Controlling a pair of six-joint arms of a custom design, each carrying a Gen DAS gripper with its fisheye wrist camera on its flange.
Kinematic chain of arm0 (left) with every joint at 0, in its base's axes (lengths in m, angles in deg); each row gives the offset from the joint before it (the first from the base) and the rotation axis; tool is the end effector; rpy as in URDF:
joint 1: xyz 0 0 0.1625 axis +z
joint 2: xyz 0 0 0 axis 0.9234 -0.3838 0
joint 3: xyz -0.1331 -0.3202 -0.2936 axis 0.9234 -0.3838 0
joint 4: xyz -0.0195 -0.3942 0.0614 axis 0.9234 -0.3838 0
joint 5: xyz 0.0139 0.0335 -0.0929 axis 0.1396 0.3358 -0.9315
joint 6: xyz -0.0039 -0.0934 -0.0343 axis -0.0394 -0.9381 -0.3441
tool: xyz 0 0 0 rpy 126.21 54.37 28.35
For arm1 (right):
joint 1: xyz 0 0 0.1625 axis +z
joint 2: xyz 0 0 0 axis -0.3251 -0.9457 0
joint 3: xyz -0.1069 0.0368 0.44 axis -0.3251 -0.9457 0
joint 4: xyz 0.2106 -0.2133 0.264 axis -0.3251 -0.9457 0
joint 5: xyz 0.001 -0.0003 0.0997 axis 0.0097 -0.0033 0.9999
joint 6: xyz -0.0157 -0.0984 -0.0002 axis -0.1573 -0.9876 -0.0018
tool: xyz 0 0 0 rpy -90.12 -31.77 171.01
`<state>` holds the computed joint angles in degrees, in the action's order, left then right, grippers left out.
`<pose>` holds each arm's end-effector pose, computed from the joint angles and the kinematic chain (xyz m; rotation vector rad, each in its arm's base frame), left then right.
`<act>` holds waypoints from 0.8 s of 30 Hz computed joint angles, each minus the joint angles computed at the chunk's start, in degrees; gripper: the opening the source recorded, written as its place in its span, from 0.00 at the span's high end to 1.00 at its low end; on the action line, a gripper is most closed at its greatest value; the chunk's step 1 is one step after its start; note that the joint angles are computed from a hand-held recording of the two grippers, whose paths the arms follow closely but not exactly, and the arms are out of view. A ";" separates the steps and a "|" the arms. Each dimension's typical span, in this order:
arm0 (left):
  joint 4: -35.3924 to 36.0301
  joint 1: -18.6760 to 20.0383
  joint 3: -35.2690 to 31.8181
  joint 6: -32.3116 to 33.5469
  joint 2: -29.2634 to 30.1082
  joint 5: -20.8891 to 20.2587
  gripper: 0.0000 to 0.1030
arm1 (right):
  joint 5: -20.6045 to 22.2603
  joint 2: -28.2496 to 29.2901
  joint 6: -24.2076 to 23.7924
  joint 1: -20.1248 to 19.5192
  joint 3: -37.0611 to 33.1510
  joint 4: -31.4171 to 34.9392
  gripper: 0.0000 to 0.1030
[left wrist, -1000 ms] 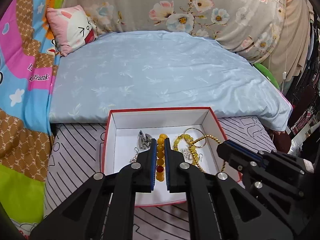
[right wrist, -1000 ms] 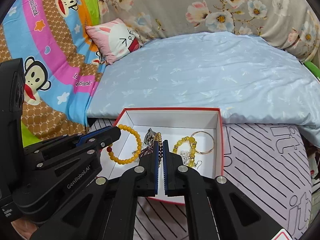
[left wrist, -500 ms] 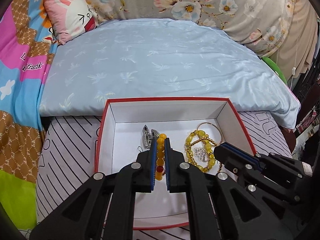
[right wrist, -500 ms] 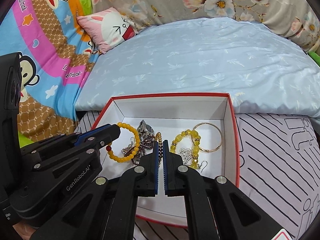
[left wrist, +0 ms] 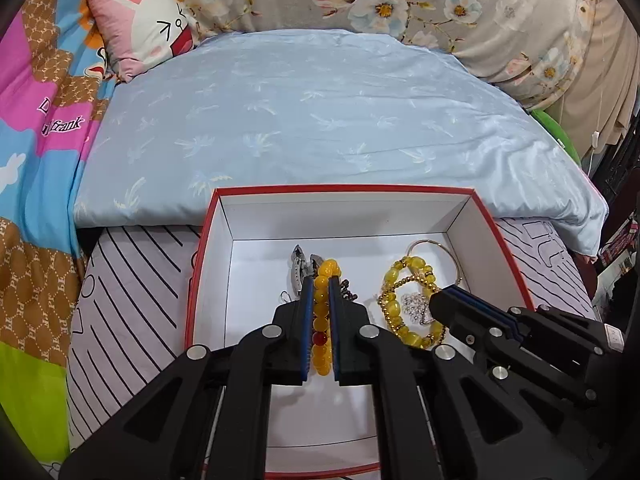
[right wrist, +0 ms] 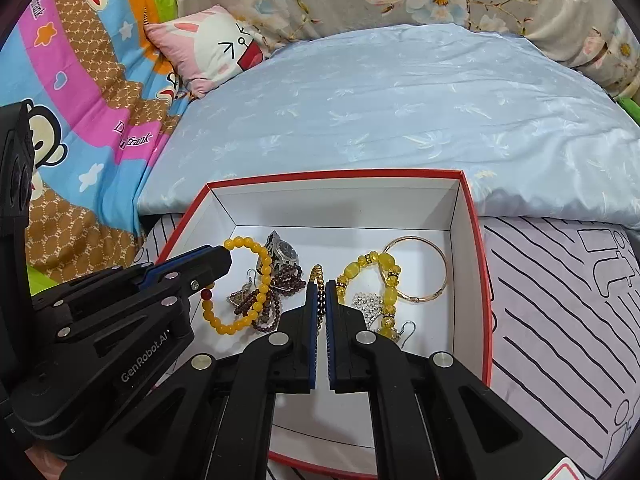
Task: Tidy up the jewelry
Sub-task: 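Open both tools to release the bracelets inside the box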
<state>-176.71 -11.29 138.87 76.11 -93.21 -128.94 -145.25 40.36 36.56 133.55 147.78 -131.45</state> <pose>-0.2351 -0.6848 0.2567 0.8284 2.4710 -0.6038 0.3567 -0.6300 0.1227 0.0975 -2.3759 0.9488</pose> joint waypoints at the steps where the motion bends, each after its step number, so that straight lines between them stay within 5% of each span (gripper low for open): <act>1: 0.16 0.09 -0.12 -0.16 0.12 0.00 0.94 | 0.09 0.07 0.07 -0.07 -0.04 0.10 0.96; 8: -0.12 0.36 -0.20 0.11 0.42 -0.11 0.93 | -0.54 0.74 0.06 -0.28 -0.68 0.85 0.96; 11: -0.62 0.32 0.22 0.29 0.39 0.37 0.92 | -1.53 1.15 -0.44 -0.20 -0.95 0.62 0.86; 13: -0.97 0.18 0.47 0.07 0.39 1.29 0.79 | -2.30 1.22 -0.62 0.03 -0.66 -0.45 0.74; 15: -2.37 0.01 1.14 -0.20 0.18 2.48 0.69 | -2.38 0.86 -0.14 0.12 -0.14 -0.98 0.74; 24: -1.83 -0.60 2.19 -1.03 -1.22 3.21 0.67 | -2.98 -0.14 0.39 1.36 1.07 -1.37 0.72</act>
<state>-178.54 -11.89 141.06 75.08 -94.43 -125.73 -148.23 40.22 36.95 134.91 148.85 -132.82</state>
